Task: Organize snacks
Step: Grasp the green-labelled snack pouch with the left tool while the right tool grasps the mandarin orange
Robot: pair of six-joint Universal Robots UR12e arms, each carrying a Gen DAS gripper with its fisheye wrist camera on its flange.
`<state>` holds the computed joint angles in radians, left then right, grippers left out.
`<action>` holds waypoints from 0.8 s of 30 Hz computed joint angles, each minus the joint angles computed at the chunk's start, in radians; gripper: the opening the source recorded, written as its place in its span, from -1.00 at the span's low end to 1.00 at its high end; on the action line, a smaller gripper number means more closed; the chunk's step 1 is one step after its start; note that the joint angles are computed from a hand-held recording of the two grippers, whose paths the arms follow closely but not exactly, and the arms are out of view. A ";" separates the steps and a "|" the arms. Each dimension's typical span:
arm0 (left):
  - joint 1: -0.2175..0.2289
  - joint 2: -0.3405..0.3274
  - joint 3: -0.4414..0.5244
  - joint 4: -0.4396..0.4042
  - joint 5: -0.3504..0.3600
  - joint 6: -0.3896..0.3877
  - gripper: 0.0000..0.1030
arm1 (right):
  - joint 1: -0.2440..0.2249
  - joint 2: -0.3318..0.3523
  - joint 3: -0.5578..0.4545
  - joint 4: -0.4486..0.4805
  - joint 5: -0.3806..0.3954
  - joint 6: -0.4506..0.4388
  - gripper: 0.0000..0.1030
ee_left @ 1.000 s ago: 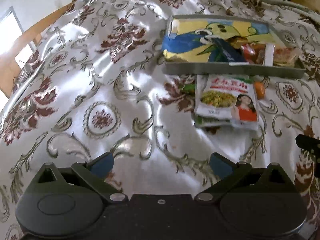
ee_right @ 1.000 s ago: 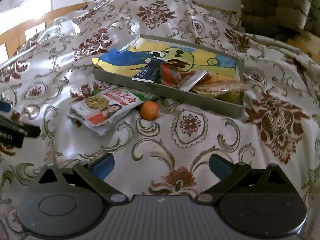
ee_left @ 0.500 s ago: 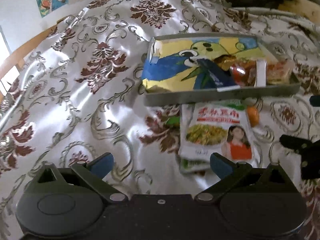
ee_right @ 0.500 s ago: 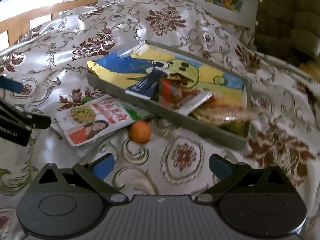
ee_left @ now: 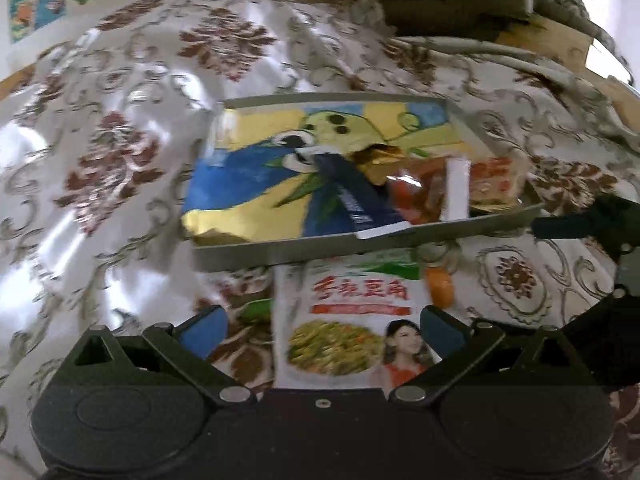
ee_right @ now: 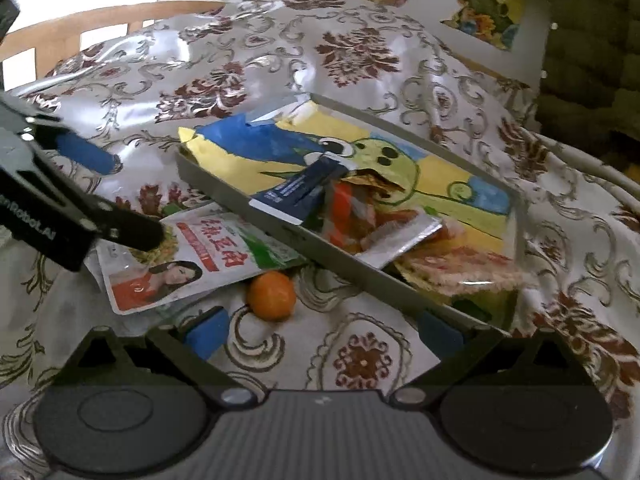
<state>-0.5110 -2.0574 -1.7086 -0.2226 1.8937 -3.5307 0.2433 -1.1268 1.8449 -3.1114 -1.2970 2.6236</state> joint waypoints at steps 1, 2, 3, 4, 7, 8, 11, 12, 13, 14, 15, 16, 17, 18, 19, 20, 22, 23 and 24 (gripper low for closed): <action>0.003 -0.003 0.001 0.009 -0.017 0.009 0.99 | 0.000 0.003 -0.003 0.003 0.005 -0.003 0.97; 0.006 -0.006 0.002 0.016 -0.034 0.016 0.99 | 0.001 0.005 -0.006 0.006 0.007 0.000 0.95; 0.010 -0.008 0.002 0.018 -0.052 0.020 0.98 | 0.001 0.007 -0.009 0.013 0.012 0.001 0.91; 0.014 -0.009 0.001 0.019 -0.070 0.017 0.98 | 0.002 0.008 -0.012 0.021 0.013 0.001 0.90; 0.028 -0.011 -0.006 0.022 -0.119 -0.013 0.98 | 0.006 0.015 -0.021 0.032 0.009 -0.005 0.83; 0.034 -0.011 -0.008 0.021 -0.139 -0.029 0.98 | 0.007 0.018 -0.025 0.039 0.005 -0.005 0.80; 0.048 -0.009 -0.018 0.028 -0.189 -0.075 0.98 | 0.012 0.027 -0.033 0.051 -0.002 -0.020 0.78; 0.053 -0.008 -0.023 0.037 -0.211 -0.085 0.98 | 0.013 0.029 -0.031 0.047 -0.004 -0.032 0.77; 0.058 -0.007 -0.027 0.047 -0.236 -0.091 0.98 | 0.014 0.032 -0.030 0.036 -0.005 -0.046 0.77; 0.062 -0.007 -0.032 0.058 -0.257 -0.093 0.98 | 0.015 0.035 -0.030 0.026 -0.008 -0.055 0.76; 0.065 -0.007 -0.035 0.067 -0.270 -0.093 0.98 | 0.015 0.037 -0.031 0.023 -0.008 -0.056 0.76; 0.066 -0.007 -0.036 0.072 -0.280 -0.091 0.98 | 0.015 0.039 -0.032 0.020 -0.004 -0.051 0.72; 0.067 -0.007 -0.036 0.073 -0.284 -0.088 0.98 | 0.014 0.041 -0.032 0.016 0.004 -0.044 0.68; 0.066 -0.008 -0.036 0.075 -0.284 -0.085 0.98 | 0.013 0.043 -0.034 0.013 0.011 -0.042 0.66; 0.066 -0.009 -0.037 0.079 -0.285 -0.082 0.98 | 0.012 0.046 -0.036 0.011 0.019 -0.042 0.62; 0.068 -0.009 -0.039 0.085 -0.290 -0.080 0.97 | 0.010 0.049 -0.038 0.010 0.028 -0.045 0.58; 0.072 -0.009 -0.044 0.101 -0.306 -0.087 0.95 | 0.008 0.054 -0.043 0.015 0.049 -0.048 0.47; 0.076 -0.008 -0.046 0.104 -0.316 -0.092 0.94 | 0.007 0.057 -0.046 0.019 0.059 -0.052 0.44; 0.079 -0.008 -0.047 0.107 -0.326 -0.098 0.94 | 0.007 0.059 -0.049 0.024 0.069 -0.056 0.37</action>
<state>-0.4324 -2.0655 -1.7557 -0.1159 1.5674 -3.6282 0.2502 -1.0676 1.7959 -3.0869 -1.2284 2.5676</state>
